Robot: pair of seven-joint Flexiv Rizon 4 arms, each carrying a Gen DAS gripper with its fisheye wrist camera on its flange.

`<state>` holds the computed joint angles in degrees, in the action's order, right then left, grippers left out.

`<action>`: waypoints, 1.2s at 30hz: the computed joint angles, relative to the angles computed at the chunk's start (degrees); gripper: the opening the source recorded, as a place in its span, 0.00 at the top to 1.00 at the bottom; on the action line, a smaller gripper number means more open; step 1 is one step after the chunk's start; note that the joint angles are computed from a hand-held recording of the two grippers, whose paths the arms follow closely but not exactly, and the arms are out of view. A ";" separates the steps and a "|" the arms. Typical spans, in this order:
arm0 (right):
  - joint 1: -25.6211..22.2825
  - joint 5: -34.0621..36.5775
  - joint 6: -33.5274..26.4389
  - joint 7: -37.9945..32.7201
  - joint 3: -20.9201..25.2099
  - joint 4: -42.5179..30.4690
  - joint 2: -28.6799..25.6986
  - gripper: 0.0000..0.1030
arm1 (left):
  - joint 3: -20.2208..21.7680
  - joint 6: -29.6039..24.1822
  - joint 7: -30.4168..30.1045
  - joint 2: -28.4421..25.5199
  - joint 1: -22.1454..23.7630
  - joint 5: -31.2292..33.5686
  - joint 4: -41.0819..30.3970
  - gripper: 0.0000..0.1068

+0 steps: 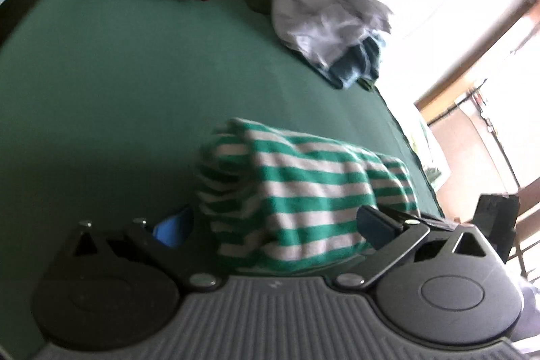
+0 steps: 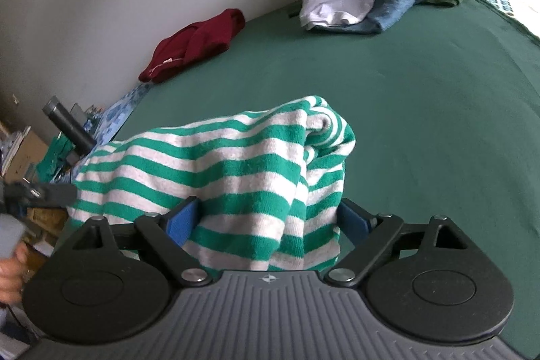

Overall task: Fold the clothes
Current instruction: 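Lift and carry the folded shirt with both grippers toward the red sweater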

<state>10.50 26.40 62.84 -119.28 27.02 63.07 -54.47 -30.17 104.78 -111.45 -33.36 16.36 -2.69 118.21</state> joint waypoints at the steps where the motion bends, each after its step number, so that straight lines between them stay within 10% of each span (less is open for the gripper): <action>1: -0.23 0.03 -0.31 -0.37 0.21 -0.09 -0.06 0.14 | -0.69 -0.43 -0.49 0.35 1.22 -0.22 0.75 0.04; 5: -0.81 0.61 -1.31 -1.92 0.78 -0.76 -0.45 0.14 | -8.24 0.23 -2.17 -1.45 9.29 1.30 2.99 0.04; 9: -1.00 1.58 -0.89 -3.66 1.07 -0.82 -0.63 0.13 | -4.24 -3.52 -0.83 0.81 6.26 0.03 1.62 0.04; 22: -0.32 1.41 -2.90 -2.94 -0.18 -2.13 -0.81 0.13 | -13.04 -9.45 11.51 -8.65 9.95 -4.17 -4.88 0.04; 36: -0.21 3.36 -8.85 -0.13 -1.30 -6.25 -1.93 0.14 | -25.51 -0.57 9.63 -22.78 18.99 2.84 -4.54 0.05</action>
<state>10.30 29.76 53.99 -119.41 25.73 56.82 -56.40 -55.68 104.21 -101.83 -56.14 35.35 0.15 113.66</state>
